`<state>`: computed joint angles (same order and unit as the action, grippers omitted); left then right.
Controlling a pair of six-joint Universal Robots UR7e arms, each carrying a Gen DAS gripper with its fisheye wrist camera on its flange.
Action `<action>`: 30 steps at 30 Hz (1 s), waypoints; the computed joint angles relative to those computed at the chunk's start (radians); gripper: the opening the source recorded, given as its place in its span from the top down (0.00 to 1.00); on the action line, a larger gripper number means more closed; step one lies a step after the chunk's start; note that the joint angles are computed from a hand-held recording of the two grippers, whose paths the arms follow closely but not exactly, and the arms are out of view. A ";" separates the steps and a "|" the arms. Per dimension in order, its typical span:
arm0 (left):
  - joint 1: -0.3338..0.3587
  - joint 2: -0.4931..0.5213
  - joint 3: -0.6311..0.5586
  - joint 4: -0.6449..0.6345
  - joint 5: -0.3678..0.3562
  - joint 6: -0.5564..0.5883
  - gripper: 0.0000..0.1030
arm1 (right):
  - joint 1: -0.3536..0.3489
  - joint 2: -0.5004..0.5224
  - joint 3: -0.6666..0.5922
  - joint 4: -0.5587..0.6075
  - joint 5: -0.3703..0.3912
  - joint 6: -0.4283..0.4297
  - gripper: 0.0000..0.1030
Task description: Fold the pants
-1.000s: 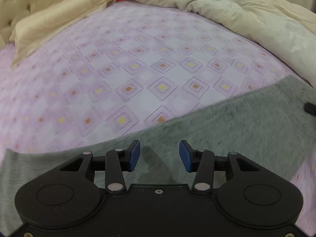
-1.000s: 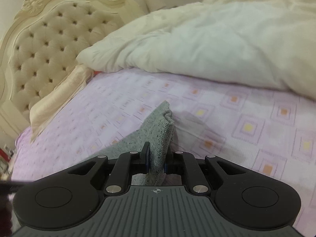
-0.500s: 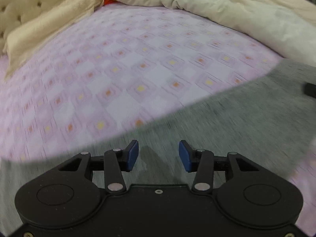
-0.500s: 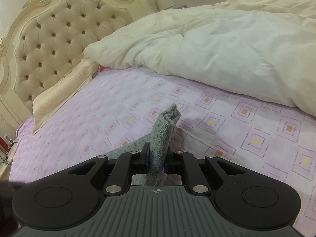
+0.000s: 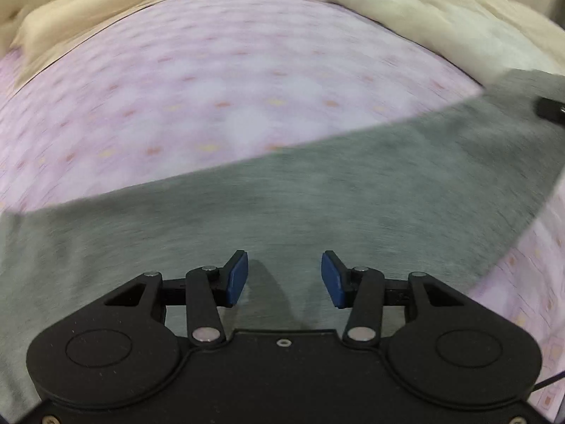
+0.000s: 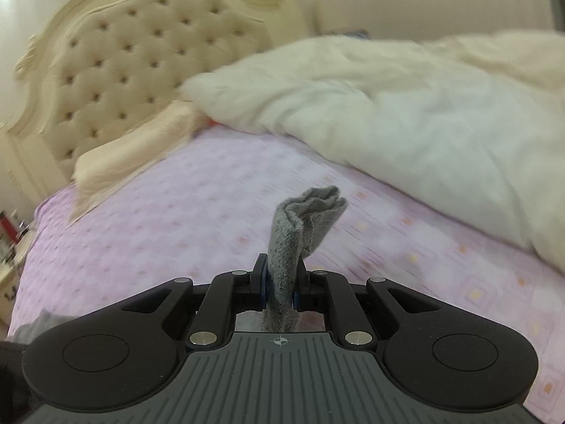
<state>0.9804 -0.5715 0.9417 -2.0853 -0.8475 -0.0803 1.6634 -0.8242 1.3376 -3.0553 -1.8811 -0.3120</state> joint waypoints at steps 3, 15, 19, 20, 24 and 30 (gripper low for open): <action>0.024 -0.043 0.012 0.010 0.015 -0.049 0.48 | 0.059 0.018 -0.022 0.011 0.014 -0.063 0.88; 0.100 -0.204 0.152 -0.106 0.157 -0.109 0.48 | 0.235 0.278 -0.112 0.176 -0.021 -0.301 0.87; 0.122 -0.233 0.174 -0.090 0.205 -0.150 0.48 | 0.284 0.381 -0.222 0.393 -0.186 -0.468 0.76; 0.125 -0.241 0.183 -0.088 0.216 -0.153 0.49 | 0.284 0.371 -0.213 0.400 -0.157 -0.490 0.74; 0.125 -0.259 0.207 -0.105 0.242 -0.153 0.49 | 0.260 0.290 -0.194 0.475 -0.009 -0.387 0.72; 0.093 -0.254 0.240 -0.200 0.210 -0.048 0.48 | 0.205 0.190 -0.183 0.441 -0.075 -0.281 0.71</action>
